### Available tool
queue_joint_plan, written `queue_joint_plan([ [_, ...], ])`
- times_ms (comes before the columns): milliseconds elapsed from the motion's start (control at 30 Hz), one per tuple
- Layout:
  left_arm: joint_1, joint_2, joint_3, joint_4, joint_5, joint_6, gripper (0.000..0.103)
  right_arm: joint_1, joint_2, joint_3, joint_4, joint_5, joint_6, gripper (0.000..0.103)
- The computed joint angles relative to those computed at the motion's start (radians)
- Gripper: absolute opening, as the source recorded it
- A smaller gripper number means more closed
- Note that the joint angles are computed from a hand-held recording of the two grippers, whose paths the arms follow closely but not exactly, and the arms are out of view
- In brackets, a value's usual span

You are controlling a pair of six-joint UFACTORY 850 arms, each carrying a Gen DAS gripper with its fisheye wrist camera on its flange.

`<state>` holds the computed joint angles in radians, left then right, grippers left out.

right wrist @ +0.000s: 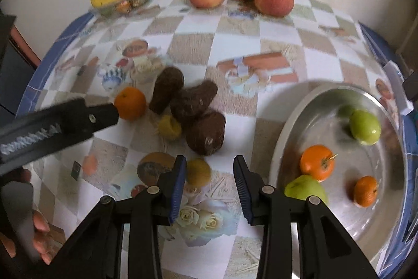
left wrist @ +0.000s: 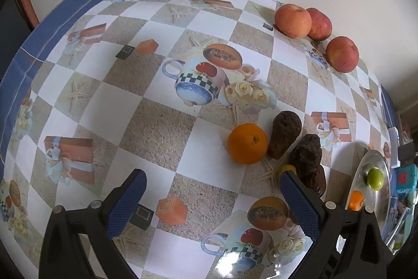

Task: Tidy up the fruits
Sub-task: 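Grasp a small yellow fruit with the right tool while the left tool approaches an orange, then grasp the orange with the left tool while right carries the yellow fruit toward the bowl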

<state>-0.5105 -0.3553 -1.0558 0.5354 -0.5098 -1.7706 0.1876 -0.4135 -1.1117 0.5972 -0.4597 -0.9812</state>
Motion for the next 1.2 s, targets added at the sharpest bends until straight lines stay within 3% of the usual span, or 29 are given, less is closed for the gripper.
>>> queue_joint_plan([
  [267,0.013,0.001,0.019,-0.042,0.029,0.005,0.103,0.026,-0.015,0.006,-0.005,-0.017,-0.003,0.038],
  [367,0.017,0.006,0.028,-0.045,0.047,-0.001,0.103,0.04,-0.015,0.013,-0.038,0.006,0.014,0.026],
  [433,0.022,0.009,0.036,-0.05,0.067,-0.003,0.103,0.042,-0.015,0.014,-0.038,0.012,0.013,0.026],
  [667,0.054,0.024,0.082,-0.006,0.218,-0.093,0.101,0.023,-0.033,-0.008,-0.049,0.006,0.089,0.026],
  [733,0.06,0.021,0.083,0.039,0.249,-0.129,0.092,0.018,-0.036,-0.013,-0.04,-0.002,0.091,0.026],
  [867,0.059,-0.009,0.042,0.103,0.213,-0.123,0.077,0.013,-0.042,-0.021,-0.024,-0.019,0.092,0.026],
  [967,0.064,-0.024,0.03,0.147,0.232,-0.141,0.064,0.009,-0.045,-0.028,-0.01,-0.034,0.091,0.026],
  [1100,0.068,-0.031,0.025,0.189,0.271,-0.16,0.041,-0.001,-0.052,-0.038,0.005,-0.054,0.086,0.026],
  [1200,0.065,-0.032,0.016,0.198,0.259,-0.151,0.04,-0.008,-0.052,-0.043,0.01,-0.066,0.083,0.026],
])
